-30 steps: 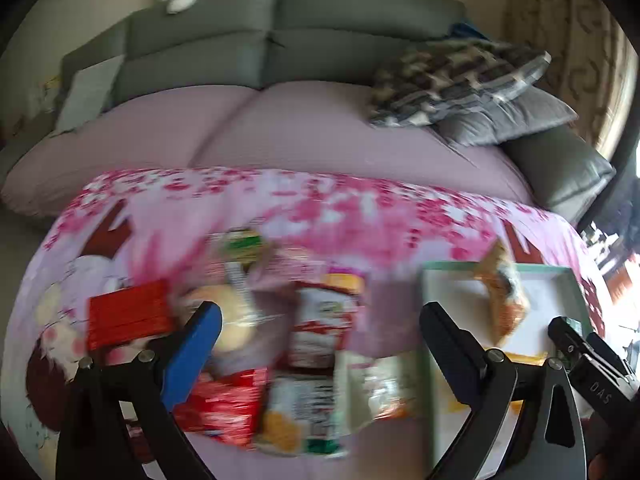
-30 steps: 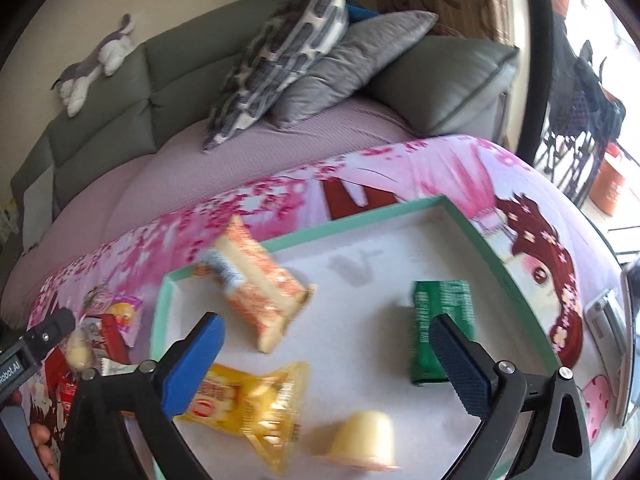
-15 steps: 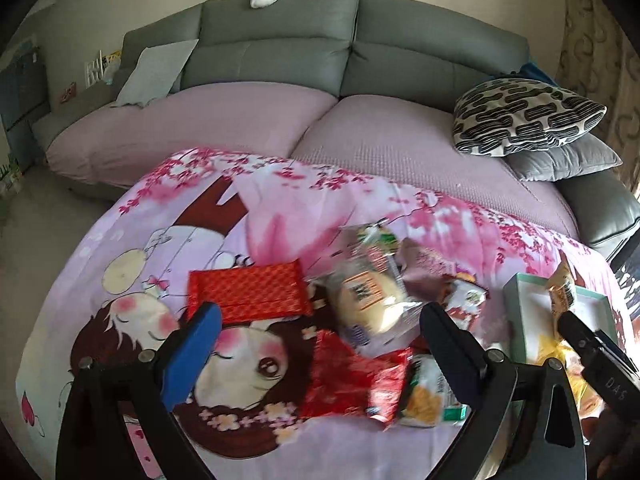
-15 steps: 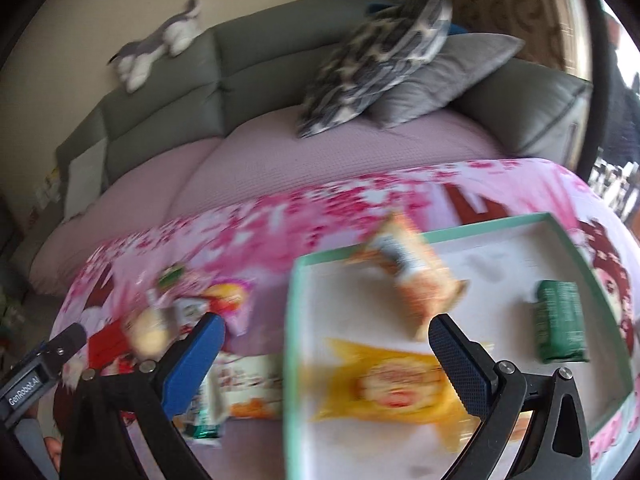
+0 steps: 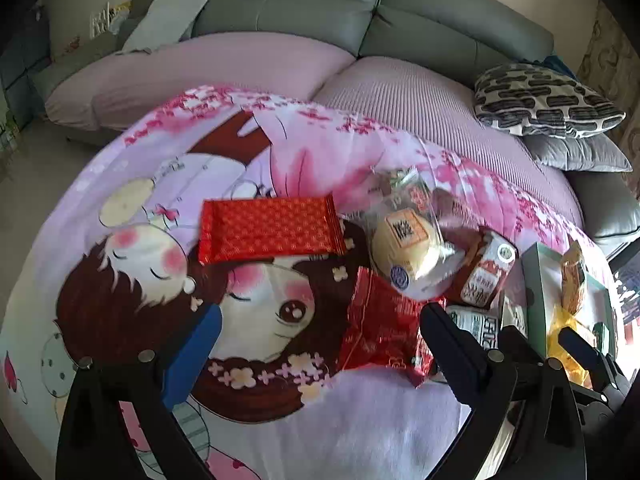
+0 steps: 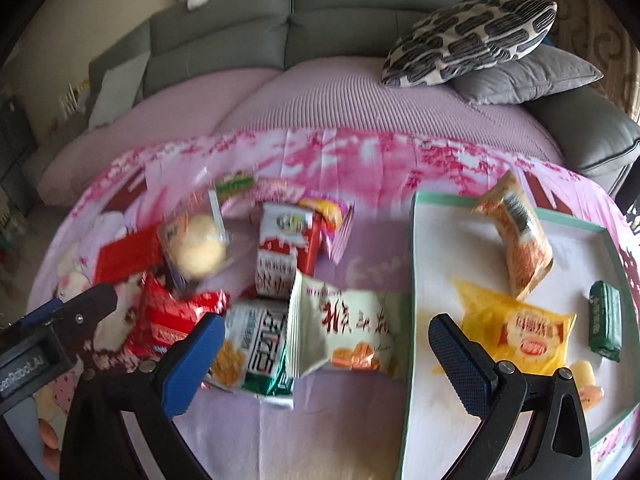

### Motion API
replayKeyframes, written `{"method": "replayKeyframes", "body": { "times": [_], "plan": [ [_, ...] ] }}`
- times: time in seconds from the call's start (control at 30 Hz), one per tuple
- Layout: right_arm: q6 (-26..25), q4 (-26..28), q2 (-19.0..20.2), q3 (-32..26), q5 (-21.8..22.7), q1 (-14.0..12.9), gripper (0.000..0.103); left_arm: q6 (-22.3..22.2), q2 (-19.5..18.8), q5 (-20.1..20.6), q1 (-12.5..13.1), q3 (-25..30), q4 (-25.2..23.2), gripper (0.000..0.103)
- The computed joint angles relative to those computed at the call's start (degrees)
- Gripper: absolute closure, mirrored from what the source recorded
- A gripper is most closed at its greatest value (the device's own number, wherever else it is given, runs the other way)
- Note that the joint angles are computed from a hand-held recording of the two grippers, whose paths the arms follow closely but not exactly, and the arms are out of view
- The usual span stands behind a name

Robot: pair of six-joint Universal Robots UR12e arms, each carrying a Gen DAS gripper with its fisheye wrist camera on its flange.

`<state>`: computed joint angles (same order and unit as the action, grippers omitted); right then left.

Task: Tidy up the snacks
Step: 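Move both tools back over the remaining snack pile, then lower both open tools toward the snack pile on the bedspread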

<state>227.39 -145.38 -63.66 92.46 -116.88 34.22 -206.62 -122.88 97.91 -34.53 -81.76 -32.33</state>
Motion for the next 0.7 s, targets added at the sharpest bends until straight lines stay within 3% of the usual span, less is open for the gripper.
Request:
{"method": "replayKeyframes", "body": {
  "times": [0.33,0.7],
  "plan": [
    [0.8,2.2,-0.1,0.0,-0.4,0.2,0.000,-4.2,0.3,-6.9,1.2,-1.7,0.8,0.004],
    [3.6,4.8,-1.3,1.3,-1.8,0.1,0.000,-2.9,-0.4,-7.3,0.8,-0.6,0.4,0.004]
  ]
}}
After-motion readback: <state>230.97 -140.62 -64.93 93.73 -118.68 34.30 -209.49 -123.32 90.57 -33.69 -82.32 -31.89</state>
